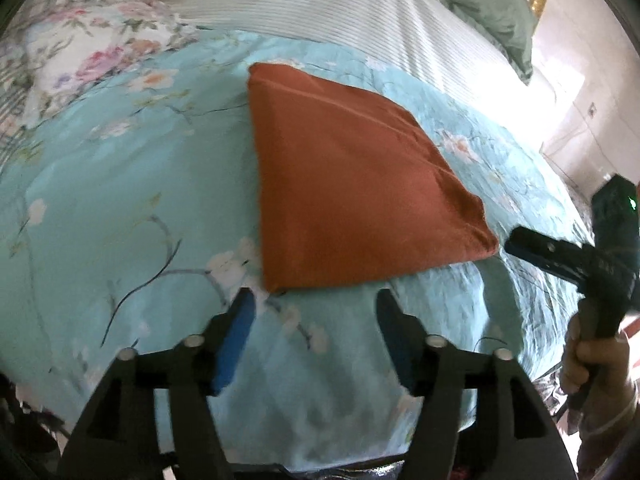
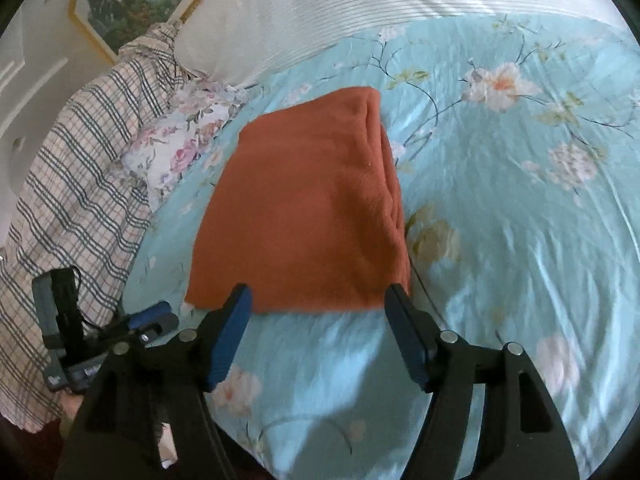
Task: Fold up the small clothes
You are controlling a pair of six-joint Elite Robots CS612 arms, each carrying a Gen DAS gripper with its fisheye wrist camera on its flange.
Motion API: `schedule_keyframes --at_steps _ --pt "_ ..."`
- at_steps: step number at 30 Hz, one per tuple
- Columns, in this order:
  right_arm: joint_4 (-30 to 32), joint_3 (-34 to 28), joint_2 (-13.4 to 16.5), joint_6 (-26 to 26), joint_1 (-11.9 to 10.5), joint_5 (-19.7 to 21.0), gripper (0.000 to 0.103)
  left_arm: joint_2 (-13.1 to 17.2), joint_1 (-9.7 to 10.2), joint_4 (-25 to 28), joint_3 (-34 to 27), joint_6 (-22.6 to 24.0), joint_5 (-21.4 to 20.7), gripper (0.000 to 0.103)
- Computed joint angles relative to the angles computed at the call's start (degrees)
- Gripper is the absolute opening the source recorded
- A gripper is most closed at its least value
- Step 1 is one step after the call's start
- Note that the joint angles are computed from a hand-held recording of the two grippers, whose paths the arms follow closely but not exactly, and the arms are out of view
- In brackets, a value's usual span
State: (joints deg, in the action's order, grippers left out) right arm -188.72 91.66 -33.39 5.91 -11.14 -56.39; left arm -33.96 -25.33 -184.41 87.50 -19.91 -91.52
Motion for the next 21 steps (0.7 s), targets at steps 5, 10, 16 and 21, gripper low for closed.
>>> schedule_keyframes --at_steps 5,10,16,21 --pt "-0.77 3.53 -1.45 -2.3 0.56 -3.37 0.075 -1.25 -0.59 -0.2 3.06 -1.53 3.68 0.08" --pt "-0.64 6.29 -2.52 -4.97 1.21 -6.03 0.081 -2.15 -1.52 1.6 5.36 0.09 6.87 0.081" --pt "-0.74 8.14 -3.28 -6.23 1.3 -8.46 0.083 -2.78 -1.81 4.08 6.47 -0.24 7.74 0.081" --pt "-1.56 9.09 -4.08 -7.53 1.66 -9.48 0.086 -3.91 -2.26 2.71 7.77 -0.57 10.12 0.081"
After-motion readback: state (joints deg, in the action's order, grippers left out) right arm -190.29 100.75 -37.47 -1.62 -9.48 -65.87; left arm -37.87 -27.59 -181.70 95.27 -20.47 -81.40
